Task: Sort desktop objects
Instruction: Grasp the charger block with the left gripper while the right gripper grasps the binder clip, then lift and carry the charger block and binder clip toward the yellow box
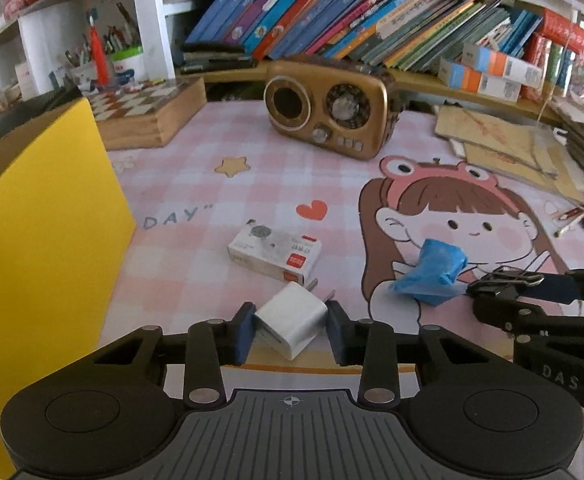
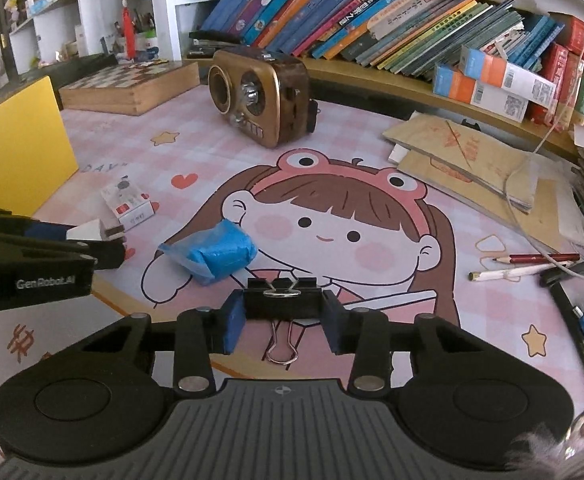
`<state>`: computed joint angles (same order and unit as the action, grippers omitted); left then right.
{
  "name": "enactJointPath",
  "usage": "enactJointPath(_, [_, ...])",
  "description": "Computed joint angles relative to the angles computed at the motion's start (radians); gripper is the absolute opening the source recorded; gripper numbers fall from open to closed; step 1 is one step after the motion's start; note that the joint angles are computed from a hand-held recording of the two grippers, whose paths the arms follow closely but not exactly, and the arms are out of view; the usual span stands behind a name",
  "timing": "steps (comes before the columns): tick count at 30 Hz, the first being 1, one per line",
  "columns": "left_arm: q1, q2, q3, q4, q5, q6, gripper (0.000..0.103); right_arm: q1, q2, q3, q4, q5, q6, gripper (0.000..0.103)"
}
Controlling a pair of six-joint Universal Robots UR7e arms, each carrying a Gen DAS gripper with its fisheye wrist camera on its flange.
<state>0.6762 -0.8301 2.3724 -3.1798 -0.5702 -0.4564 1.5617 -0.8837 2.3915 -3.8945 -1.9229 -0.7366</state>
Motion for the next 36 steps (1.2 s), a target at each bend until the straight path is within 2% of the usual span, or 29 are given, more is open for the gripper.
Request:
enactJointPath(10, [-0.085, -0.086, 0.083, -0.039, -0.021, -0.028, 0.036, 0.012, -0.07, 0.06, -0.007, 0.025, 0.043, 0.037])
enactJointPath(15, [-0.162, -0.166, 0.155, -0.027, -0.028, -0.088, 0.036, 0.038, -0.135, 0.104, 0.014, 0.041, 0.075, 0.037])
enactJointPath(19, [-0.218, -0.243, 0.206, 0.034, -0.037, -0.17, 0.036, 0.063, -0.185, 0.144, 0.025, 0.053, 0.082, 0.037])
enactJointPath(27, [-0.301, -0.383, 0.289, 0.151, -0.061, -0.279, 0.036, 0.121, -0.24, 0.208, 0.033, 0.022, 0.139, 0.037])
enactJointPath(36, [-0.381, -0.557, 0.372, 0.247, -0.072, -0.333, 0.036, 0.225, -0.227, 0.254, 0.009, -0.059, 0.247, 0.037])
